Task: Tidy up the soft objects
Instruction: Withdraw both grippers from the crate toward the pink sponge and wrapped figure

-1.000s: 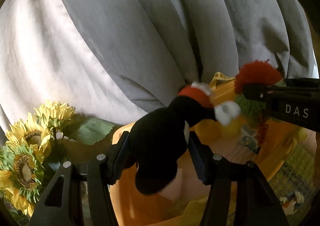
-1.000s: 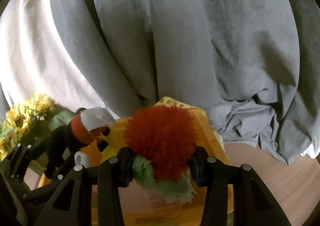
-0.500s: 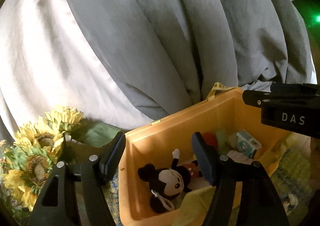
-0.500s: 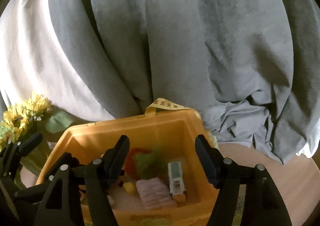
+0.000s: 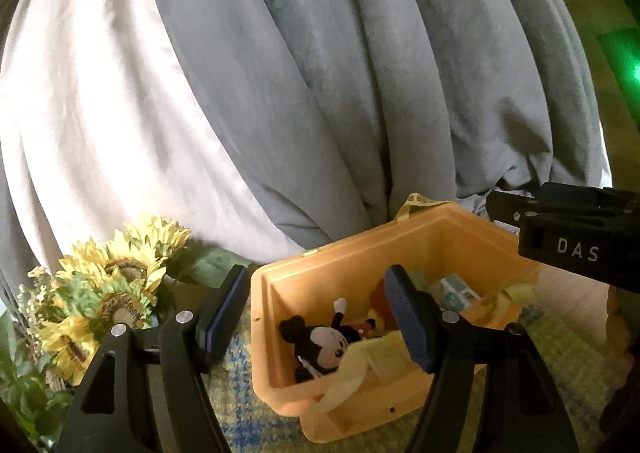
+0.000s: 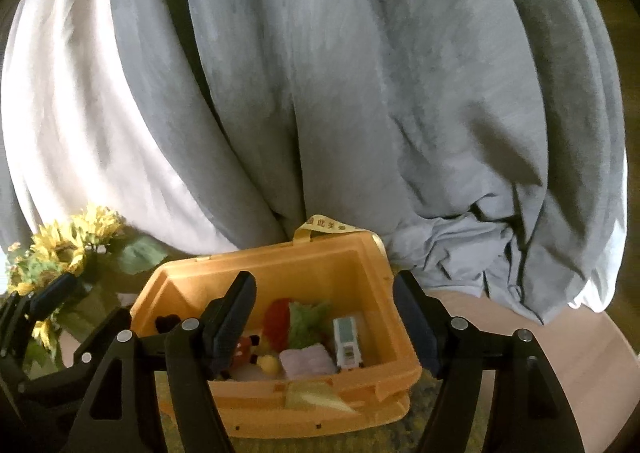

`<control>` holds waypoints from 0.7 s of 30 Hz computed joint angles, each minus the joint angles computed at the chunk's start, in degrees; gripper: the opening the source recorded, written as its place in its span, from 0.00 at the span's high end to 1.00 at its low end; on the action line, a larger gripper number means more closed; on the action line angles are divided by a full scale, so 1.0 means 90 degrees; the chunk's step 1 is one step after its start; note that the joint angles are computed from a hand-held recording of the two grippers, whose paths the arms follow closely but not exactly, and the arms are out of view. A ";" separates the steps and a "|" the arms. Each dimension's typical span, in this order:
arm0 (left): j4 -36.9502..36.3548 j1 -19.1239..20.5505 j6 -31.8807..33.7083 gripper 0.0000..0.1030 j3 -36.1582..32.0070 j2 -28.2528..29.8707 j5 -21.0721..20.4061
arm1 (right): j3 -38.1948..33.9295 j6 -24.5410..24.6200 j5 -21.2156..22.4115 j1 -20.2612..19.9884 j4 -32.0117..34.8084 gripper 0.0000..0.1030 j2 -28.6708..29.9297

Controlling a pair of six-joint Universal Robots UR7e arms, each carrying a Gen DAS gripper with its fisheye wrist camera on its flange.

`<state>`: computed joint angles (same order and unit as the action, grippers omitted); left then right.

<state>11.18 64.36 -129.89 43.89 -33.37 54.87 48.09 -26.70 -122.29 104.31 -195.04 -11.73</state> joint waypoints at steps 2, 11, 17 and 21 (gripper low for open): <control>-0.0074 -0.0037 -0.0032 0.33 0.0219 -0.0121 -0.0017 | 0.0304 -0.0016 0.0001 0.0019 -0.0185 0.30 -0.0152; -0.0574 -0.0274 -0.0287 0.33 0.1439 -0.0759 -0.0359 | 0.1313 -0.0074 -0.0031 0.0118 -0.0801 0.30 -0.0623; -0.0376 -0.0429 -0.0930 0.33 0.1960 -0.1021 -0.0620 | 0.2068 -0.0026 0.0001 0.0140 -0.1105 0.30 -0.0991; -0.0375 -0.0507 -0.1165 0.33 0.2293 -0.1140 -0.0718 | 0.2445 -0.0064 -0.0041 0.0139 -0.1188 0.30 -0.1163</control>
